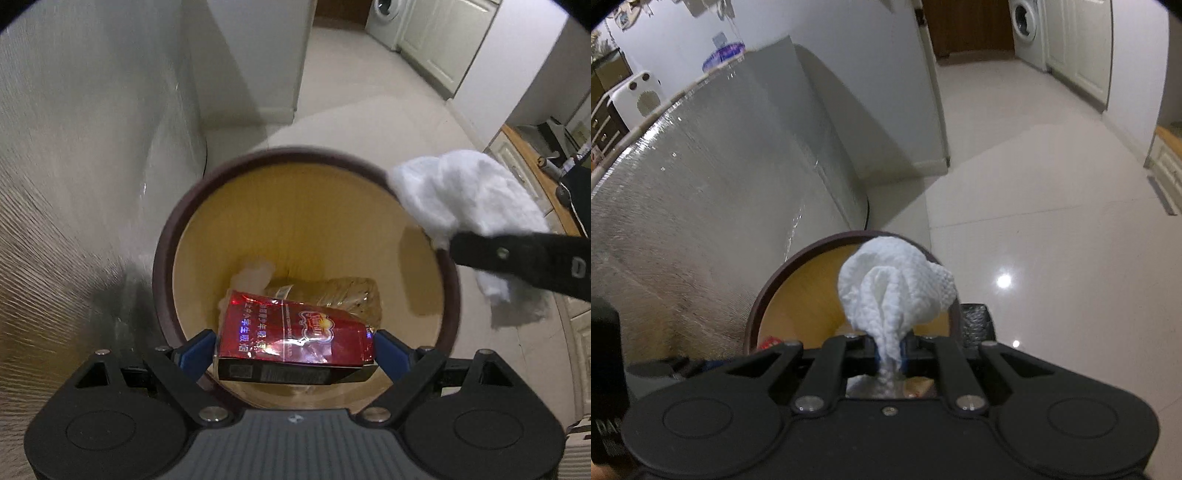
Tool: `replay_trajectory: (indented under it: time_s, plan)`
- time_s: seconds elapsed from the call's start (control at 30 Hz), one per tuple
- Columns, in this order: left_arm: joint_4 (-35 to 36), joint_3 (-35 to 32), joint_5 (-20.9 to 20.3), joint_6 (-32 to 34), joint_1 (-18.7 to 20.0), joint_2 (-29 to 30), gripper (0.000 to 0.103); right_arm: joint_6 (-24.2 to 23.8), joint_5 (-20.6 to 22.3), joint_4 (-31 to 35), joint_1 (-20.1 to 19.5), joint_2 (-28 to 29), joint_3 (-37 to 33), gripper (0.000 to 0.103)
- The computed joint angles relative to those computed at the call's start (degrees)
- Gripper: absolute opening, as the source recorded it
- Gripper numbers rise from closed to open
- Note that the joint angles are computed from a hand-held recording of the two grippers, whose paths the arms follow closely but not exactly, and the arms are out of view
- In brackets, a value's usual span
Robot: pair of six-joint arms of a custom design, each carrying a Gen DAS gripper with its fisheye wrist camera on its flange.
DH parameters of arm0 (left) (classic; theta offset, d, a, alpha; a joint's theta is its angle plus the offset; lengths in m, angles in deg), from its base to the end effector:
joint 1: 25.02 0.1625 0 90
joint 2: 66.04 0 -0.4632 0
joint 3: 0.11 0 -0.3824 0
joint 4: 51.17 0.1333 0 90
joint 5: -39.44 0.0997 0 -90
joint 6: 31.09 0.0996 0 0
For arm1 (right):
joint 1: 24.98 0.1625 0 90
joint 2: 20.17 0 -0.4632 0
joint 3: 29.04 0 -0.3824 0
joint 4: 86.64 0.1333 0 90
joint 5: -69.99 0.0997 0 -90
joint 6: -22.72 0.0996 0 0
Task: Collect trash
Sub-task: 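Carry the red box in the left tool and white cloth in the right tool over the wastebasket, then open the left tool over the wastebasket while the right tool releases the white cloth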
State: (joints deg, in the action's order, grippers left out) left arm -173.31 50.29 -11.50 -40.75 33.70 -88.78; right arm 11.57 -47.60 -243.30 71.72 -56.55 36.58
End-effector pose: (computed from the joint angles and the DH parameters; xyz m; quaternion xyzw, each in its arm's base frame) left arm -0.2849 -0.8465 0.0947 0.1638 0.9275 -0.1513 0.3001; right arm 0.1845 -0.8235 0.2409 0.0671 -0.9206 0.3025 0.2378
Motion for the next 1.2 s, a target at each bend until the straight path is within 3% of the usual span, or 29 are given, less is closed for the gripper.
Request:
replay_trajectory:
  time_s: [0.3, 0.4, 0.43, 0.47, 0.53, 0.57, 1.2]
  plan:
    - [1.8, -3.2, -1.7, 2.6, 0.8, 2.8, 0.091, 1.0, 1.1, 9.2, -1.0, 8.4, -12.2, 0.015]
    - [1.5, -3.6, -1.9, 4.7, 1.0, 3.4, 0.093, 0.5, 1.7, 10.4, -1.3, 10.3, -15.1, 0.022]
    - [2.0, -4.1, -2.1, 5.0, 1.0, 3.6, 0.095, 0.1, 2.3, 9.9, -1.4, 10.6, -15.6, 0.028]
    - [2.5, -4.4, -2.2, 5.2, 1.1, 3.7, 0.101, -0.1, 3.2, 8.6, -1.7, 10.8, -15.5, 0.042]
    - [2.2, -4.3, -1.6, 5.7, 1.0, 3.9, 0.103, 0.5, 3.4, 6.2, -1.9, 10.8, -15.0, 0.068]
    - [2.4, -4.4, -1.4, 5.7, 1.0, 3.9, 0.103, 0.6, 3.1, 5.6, -1.9, 10.7, -14.8, 0.07]
    - [1.0, 1.1, -1.9, 2.1, -0.4, 0.7, 0.103, 0.5, 0.7, 6.5, -1.3, 3.8, -5.2, 0.082]
